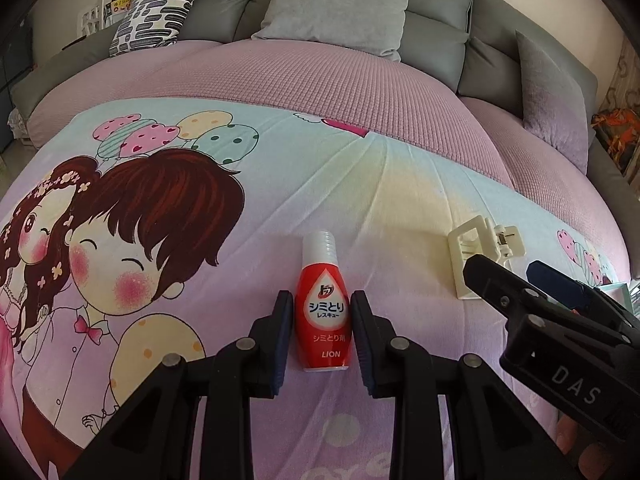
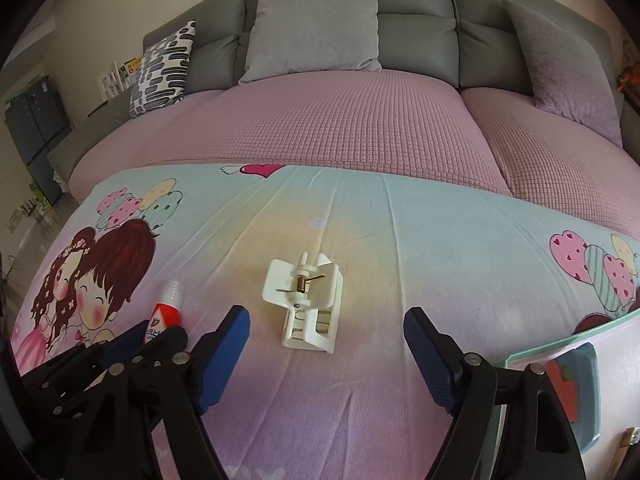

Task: Organize rigid objects
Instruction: 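Close left tool on red bottle while right tool grasps white hair clip, then carry red bottle and white hair clip over the teal tray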

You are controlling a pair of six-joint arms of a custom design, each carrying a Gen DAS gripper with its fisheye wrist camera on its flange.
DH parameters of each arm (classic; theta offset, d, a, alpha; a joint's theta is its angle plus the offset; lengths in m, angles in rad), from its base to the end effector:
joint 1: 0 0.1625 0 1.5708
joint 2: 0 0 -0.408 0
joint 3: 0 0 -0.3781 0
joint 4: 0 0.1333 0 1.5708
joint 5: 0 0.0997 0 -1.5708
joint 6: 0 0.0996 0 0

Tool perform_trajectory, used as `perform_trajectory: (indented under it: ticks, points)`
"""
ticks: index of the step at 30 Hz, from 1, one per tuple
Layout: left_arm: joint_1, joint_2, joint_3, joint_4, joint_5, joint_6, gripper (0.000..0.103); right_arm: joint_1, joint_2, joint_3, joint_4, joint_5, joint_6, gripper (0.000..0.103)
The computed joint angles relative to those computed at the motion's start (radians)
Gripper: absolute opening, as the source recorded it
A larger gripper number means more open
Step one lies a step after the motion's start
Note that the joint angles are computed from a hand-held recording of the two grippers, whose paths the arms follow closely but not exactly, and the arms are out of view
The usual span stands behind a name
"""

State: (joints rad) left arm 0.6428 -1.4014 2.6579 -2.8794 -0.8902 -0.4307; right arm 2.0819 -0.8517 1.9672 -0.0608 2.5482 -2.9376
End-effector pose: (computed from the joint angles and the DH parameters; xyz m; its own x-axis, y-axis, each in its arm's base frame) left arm -0.1141 -0.3303 0.1330 -0.7809 0.2975 -0.5493 0.5209 0.7955 -0.3097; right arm 0.2281 -0.3029 0.0323 -0.7598 0.2353 0.6061 -0.2773 0.7260 -0.6293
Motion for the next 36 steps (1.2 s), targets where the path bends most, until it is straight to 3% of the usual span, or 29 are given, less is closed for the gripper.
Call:
perform_trajectory:
  ticks: [6, 13, 19, 23, 25, 36]
  points:
    - [0.021, -0.007, 0.006, -0.04, 0.0, 0.001, 0.031, -0.031, 0.023, -0.025, 0.005, -0.021, -0.013, 0.069]
    - [0.022, 0.016, 0.01, -0.079, 0.011, 0.007, 0.031, -0.035, 0.057, -0.054, 0.01, 0.007, -0.029, 0.061]
    - [0.015, 0.059, 0.012, -0.131, 0.03, 0.026, 0.039, -0.035, 0.07, -0.061, 0.004, 0.028, -0.038, 0.055]
    - [0.005, 0.082, 0.014, -0.152, 0.052, 0.025, 0.04, -0.03, 0.074, -0.065, -0.001, 0.044, -0.048, 0.035]
    - [0.002, 0.077, 0.016, -0.149, 0.066, 0.019, 0.03, -0.025, 0.074, -0.061, -0.005, 0.048, -0.048, 0.035]
    - [-0.013, 0.013, 0.025, -0.093, 0.04, 0.014, 0.03, 0.024, 0.053, -0.027, -0.011, 0.057, 0.013, 0.035]
